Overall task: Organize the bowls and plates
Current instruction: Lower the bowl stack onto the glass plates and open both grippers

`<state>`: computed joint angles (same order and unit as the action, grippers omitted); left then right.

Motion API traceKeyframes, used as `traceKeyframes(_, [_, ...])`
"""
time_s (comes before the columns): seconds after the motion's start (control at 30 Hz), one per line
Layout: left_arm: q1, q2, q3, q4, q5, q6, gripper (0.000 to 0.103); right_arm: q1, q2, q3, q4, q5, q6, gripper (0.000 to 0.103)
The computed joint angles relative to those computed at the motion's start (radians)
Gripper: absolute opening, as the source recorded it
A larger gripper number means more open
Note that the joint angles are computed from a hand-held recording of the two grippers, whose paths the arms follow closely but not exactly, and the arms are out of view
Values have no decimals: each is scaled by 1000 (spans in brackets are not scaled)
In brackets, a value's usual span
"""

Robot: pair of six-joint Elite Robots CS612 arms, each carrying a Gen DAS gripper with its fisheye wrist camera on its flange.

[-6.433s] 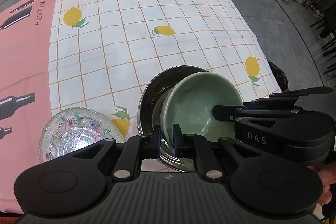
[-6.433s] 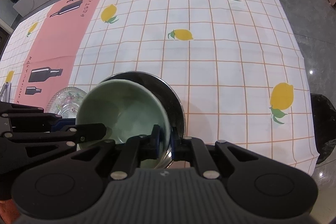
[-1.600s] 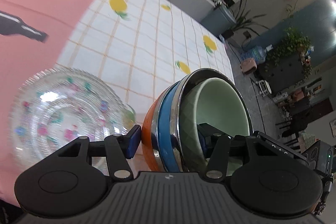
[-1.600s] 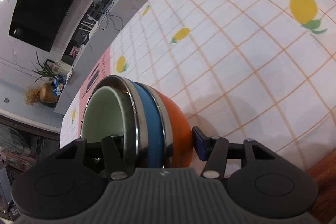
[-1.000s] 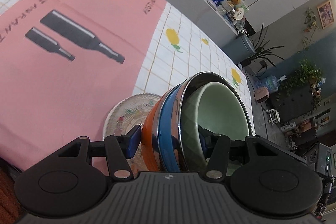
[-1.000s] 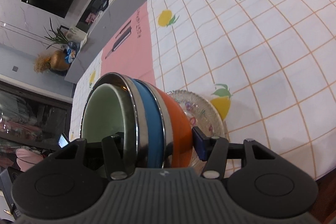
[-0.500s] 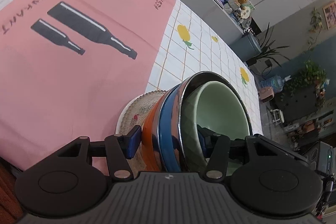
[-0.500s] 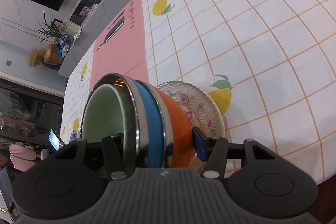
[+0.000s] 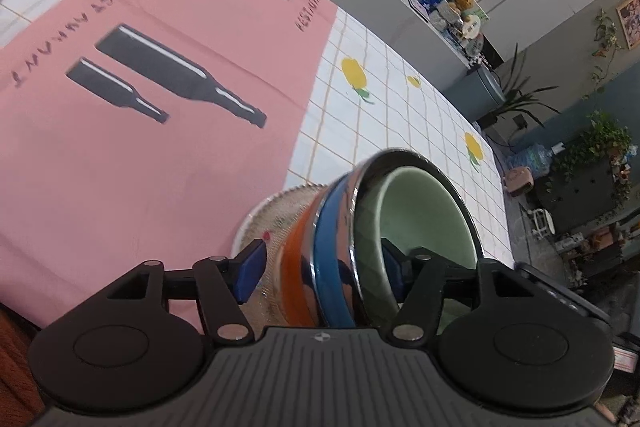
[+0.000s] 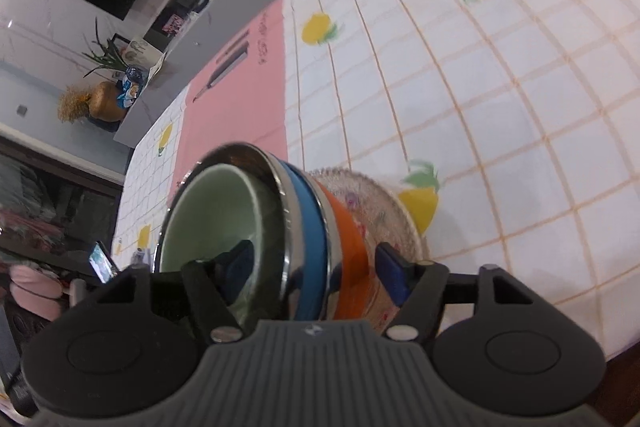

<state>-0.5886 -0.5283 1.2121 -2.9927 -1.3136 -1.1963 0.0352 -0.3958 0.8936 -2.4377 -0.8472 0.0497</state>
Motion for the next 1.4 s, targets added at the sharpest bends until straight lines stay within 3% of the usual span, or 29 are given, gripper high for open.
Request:
traceKeyframes(0.2, [-30,-30,14,59,148,91,75,3,-43,84,-197,-84,-47,78])
traceKeyframes(0.37, [-71,-57,36,43,336,208,80,1,-86,176,-431,-136,-61,83])
traceKeyframes(0.53, [-122,-62,38,-42,537,438,86,-10,-121,259,-661,-155,-70,87])
traceKeyframes(0.67, [-162,-29,15,-233,688,682,89,-21,-148,324,-825,-157,-102,91])
traceKeyframes(0.73, [-179,-15,-5,-287,744,784,90,-27,-159,354,-895,-157,-116,99])
traceKeyframes(0.83, [-196,-2,-24,-318,774,862,95,-37,-177,402,-983,-156,-140,99])
traceKeyframes(0.93, [-204,6,-32,-317,775,849,103,-48,-190,444,-1047,-153,-160,99])
traceKeyframes(1.0, [-208,11,-38,-294,793,810,103,-54,-193,470,-1103,-162,-163,100])
traceKeyframes(1.1, [-216,25,-49,-294,829,822,103,-66,-194,503,-1173,-170,-147,100])
traceKeyframes(1.2, [-223,23,-40,-233,846,788,103,-73,-198,531,-1205,-191,-119,100])
traceKeyframes(1.4, [-221,-31,31,-13,723,560,103,-75,-222,591,-1164,-213,-161,100])
